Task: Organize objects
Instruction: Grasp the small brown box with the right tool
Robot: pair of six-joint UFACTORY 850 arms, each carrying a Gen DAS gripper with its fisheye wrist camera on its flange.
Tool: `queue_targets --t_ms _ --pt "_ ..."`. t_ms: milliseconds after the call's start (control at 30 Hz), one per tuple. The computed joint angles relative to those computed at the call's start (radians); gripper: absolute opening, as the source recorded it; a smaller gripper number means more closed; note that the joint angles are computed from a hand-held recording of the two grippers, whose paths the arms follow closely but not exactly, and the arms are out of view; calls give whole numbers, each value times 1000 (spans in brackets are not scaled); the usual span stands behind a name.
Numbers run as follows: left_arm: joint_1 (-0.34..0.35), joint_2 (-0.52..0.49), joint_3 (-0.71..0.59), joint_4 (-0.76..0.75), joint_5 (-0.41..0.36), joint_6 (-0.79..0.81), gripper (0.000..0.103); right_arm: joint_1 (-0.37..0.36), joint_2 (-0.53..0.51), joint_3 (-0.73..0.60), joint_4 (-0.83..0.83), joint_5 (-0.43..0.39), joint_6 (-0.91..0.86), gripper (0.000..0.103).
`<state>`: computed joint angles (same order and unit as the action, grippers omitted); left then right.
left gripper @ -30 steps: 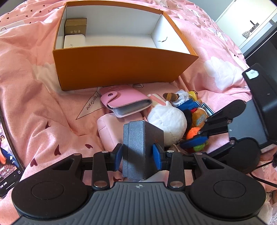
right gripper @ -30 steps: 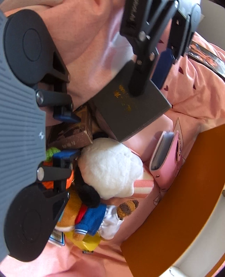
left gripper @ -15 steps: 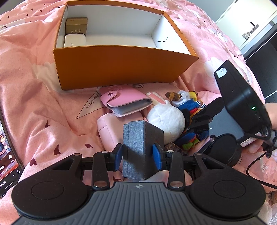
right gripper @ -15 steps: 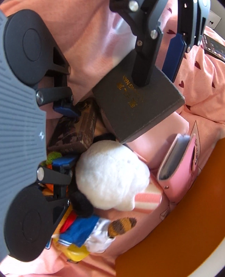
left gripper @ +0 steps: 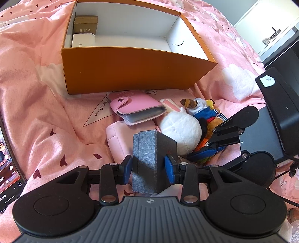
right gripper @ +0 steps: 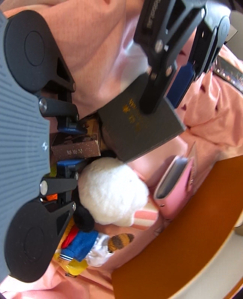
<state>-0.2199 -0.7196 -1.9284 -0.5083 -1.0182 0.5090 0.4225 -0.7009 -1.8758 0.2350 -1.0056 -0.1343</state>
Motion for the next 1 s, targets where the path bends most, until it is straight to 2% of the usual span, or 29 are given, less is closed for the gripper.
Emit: queue_targets --t_ms 167,267,367,433,500,633,733,833,1000 --pt "-2 2 0 13 4 -6 42 15 17 17 -22 44 -10 28" --pt "-2 0 -1 11 0 -9 42 -4 -2 -2 38 15 -57 28" --pt "-4 4 3 12 4 -6 42 -36 -36 -28 95 -31 -113 34" --pt "-5 5 3 13 5 -7 43 -42 -58 -36 114 -52 -116 42" --pt "-5 3 1 15 2 -11 43 -41 -75 -48 116 -63 -130 46" --pt "-5 -2 -4 15 -1 -16 43 -42 -68 -35 117 -56 -127 48" --pt "-6 -2 -4 18 -1 -11 42 -40 -65 -19 118 -61 -111 56" --pt "-5 2 -1 18 0 -10 43 -29 -84 -60 71 -120 -65 57" --pt "-5 6 4 21 4 -7 43 -36 -88 -62 92 -118 -52 56"
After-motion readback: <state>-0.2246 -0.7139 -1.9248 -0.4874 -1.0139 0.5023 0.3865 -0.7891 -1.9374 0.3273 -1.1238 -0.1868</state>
